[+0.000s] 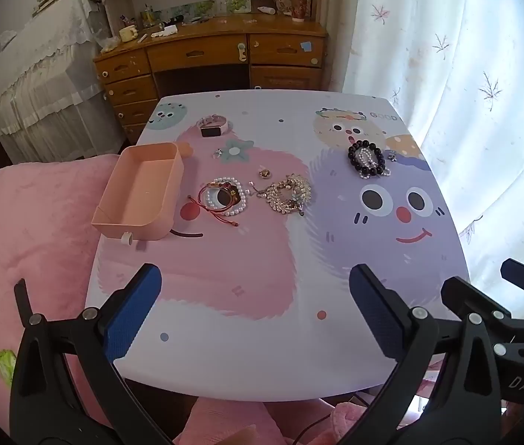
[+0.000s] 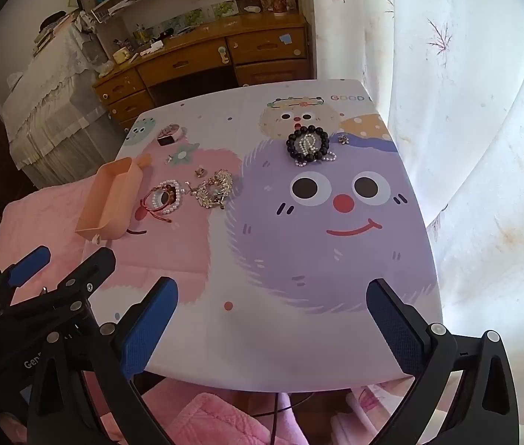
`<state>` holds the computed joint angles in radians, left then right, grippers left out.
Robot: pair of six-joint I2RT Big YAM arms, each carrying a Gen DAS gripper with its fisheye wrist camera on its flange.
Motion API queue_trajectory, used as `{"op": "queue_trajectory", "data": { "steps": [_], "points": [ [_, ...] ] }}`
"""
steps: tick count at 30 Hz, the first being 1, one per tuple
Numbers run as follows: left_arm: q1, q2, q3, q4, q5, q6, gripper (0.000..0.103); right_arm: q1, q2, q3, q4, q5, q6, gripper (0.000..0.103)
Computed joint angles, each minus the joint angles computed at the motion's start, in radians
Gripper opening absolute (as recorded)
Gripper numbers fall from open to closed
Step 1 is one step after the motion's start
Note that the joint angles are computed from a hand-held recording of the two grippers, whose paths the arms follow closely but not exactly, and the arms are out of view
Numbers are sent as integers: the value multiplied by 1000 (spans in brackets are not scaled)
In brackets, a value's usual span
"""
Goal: Organize jewelry
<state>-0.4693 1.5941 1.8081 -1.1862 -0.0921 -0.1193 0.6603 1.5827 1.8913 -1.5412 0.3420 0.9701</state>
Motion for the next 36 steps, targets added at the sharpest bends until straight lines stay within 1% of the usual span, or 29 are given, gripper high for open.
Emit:
{"op": "queue_trajectory", "data": {
  "steps": [3, 4, 12, 13, 15, 18, 23, 24, 25, 26, 29, 34, 36],
  "points": [
    [0, 0, -1, 2, -4, 2, 101, 0, 5, 9, -6, 4, -1, 103],
    [0, 0, -1, 2, -4, 2, 101, 3, -5, -8, 6, 8, 0, 103],
    [-1, -1, -3, 7, -8, 4, 101, -2, -8, -24, 25, 11, -8, 103],
    [-1, -1, -3, 8, -9, 4, 101, 7, -5, -14, 10, 18, 1, 103],
    [-1, 0, -3, 8, -11, 4, 101, 7, -2, -9, 7, 19, 1, 103],
    [-1, -2, -5, 10, -10, 3, 101, 3, -6, -7, 7, 16, -4, 103],
    [-6, -9, -16, 30, -37, 7, 101, 2, -12, -21, 17, 22, -4, 103],
    [4, 0, 0, 24, -29, 16, 101, 0, -14, -22, 17, 22, -7, 103],
    [-2, -13, -6, 19, -35, 12, 101, 4, 1, 12, -6, 28, -4, 103],
    [-1, -13, -6, 19, -35, 13, 101, 4, 4, 17, -9, 30, -4, 103],
    [-2, -13, -4, 20, -36, 11, 101, 2, 4, 18, -5, 29, -8, 103],
    [4, -14, 6, 15, -31, 13, 100, 6, 19, 48, -24, 39, -6, 103],
    [5, -14, 8, 14, -26, 13, 100, 7, 16, 39, -18, 39, -5, 103]
  ]
}}
